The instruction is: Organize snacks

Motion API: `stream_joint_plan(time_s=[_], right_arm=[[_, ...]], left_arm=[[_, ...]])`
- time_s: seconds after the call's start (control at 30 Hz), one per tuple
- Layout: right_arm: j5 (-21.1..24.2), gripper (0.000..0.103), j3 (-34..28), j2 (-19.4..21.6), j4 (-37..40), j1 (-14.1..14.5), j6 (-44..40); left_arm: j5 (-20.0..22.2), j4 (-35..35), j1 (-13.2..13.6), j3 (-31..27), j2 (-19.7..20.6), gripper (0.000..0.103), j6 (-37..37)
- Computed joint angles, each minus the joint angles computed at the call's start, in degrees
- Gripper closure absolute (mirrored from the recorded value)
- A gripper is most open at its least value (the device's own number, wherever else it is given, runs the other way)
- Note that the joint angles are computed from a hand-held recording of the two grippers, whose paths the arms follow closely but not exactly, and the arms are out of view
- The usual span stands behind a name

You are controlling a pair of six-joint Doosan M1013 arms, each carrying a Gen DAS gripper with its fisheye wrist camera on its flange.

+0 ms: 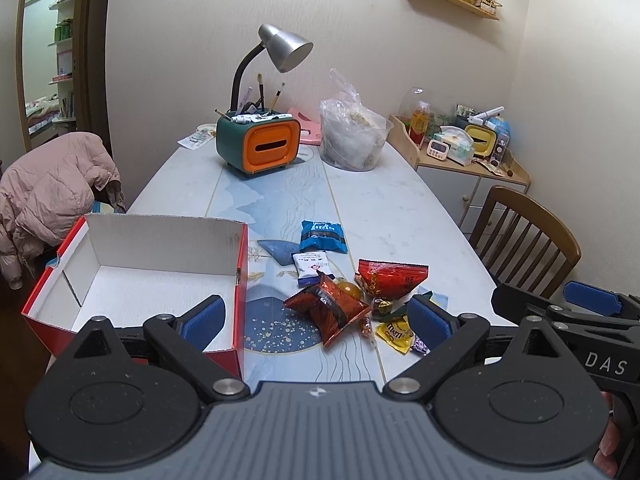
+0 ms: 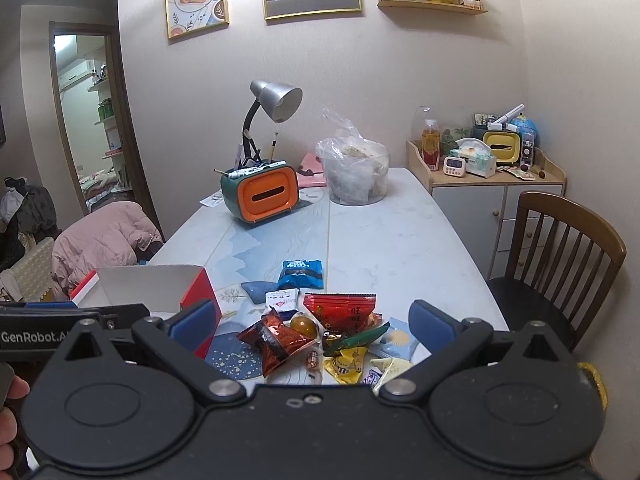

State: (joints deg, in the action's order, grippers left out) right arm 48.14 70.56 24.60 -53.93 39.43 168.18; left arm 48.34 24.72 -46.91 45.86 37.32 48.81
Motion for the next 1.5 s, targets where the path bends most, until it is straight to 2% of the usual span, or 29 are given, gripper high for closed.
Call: stream_joint_plan(time_s=[0.43,1.5], right_arm=[[0.91,0.000,0.01,-0.21,1.86,0.27,-0.86],[0.34,0.000,-0.48,-0.06,2.91,-0.26,-2.89]], left_arm=[[1.62,-1.29,0.01,-0.09,0.00,0.005,0.68],[2.22,-1.78,0.14,-1.25,0.95,0.005,0.56]])
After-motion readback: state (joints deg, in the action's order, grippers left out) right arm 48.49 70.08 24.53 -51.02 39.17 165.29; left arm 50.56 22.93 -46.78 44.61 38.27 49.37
